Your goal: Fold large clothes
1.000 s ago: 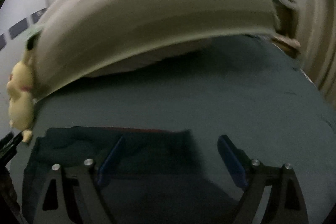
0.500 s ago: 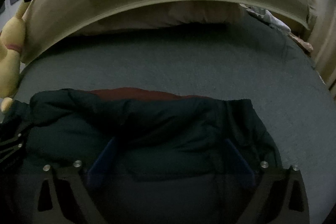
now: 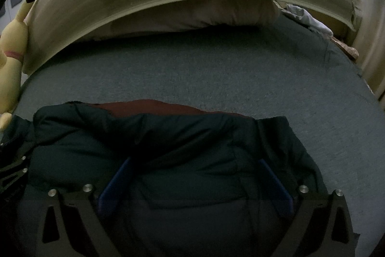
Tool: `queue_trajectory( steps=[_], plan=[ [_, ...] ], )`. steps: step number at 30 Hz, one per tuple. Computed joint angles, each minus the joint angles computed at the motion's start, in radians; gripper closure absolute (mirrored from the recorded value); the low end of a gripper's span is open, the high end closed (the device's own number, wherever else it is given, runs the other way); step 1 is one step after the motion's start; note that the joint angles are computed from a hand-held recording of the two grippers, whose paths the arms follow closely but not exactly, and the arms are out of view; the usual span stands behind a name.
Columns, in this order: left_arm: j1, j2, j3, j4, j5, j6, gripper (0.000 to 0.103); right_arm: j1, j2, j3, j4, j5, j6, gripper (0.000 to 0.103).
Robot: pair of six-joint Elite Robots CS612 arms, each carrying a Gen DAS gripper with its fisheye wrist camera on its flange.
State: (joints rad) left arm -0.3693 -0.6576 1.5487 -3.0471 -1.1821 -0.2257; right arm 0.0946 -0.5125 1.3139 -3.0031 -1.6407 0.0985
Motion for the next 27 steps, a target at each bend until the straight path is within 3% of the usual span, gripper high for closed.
queue_trajectory(
  steps=[3,4,6,11,14,17,21,27],
  plan=[
    [0.015,-0.025,0.026,-0.011,-0.069,-0.006,0.029,-0.004,-0.019,0.008,0.033,0.01,-0.006,0.0],
    [0.023,-0.045,0.046,-0.009,-0.085,-0.022,0.029,-0.001,-0.044,0.031,0.033,-0.023,0.007,0.0],
    [0.036,-0.097,0.116,-0.061,-0.095,-0.051,0.029,-0.006,-0.095,0.099,-0.036,0.007,0.027,0.0],
    [0.036,-0.192,0.305,-0.217,-0.017,-0.035,0.029,0.008,-0.231,0.332,-0.212,0.084,-0.031,0.0],
    [0.028,-0.219,0.405,-0.276,0.017,-0.062,0.029,0.034,-0.266,0.46,-0.33,0.084,-0.053,0.0],
    [0.017,-0.218,0.461,-0.296,0.041,-0.101,0.029,0.061,-0.258,0.525,-0.408,0.024,-0.025,0.0],
    [0.017,-0.182,0.464,-0.32,0.038,-0.117,0.026,0.086,-0.206,0.517,-0.429,-0.083,-0.058,0.0],
    [0.021,-0.154,0.45,-0.318,0.03,-0.118,0.021,0.082,-0.178,0.486,-0.392,-0.095,-0.076,0.0]
  ],
)
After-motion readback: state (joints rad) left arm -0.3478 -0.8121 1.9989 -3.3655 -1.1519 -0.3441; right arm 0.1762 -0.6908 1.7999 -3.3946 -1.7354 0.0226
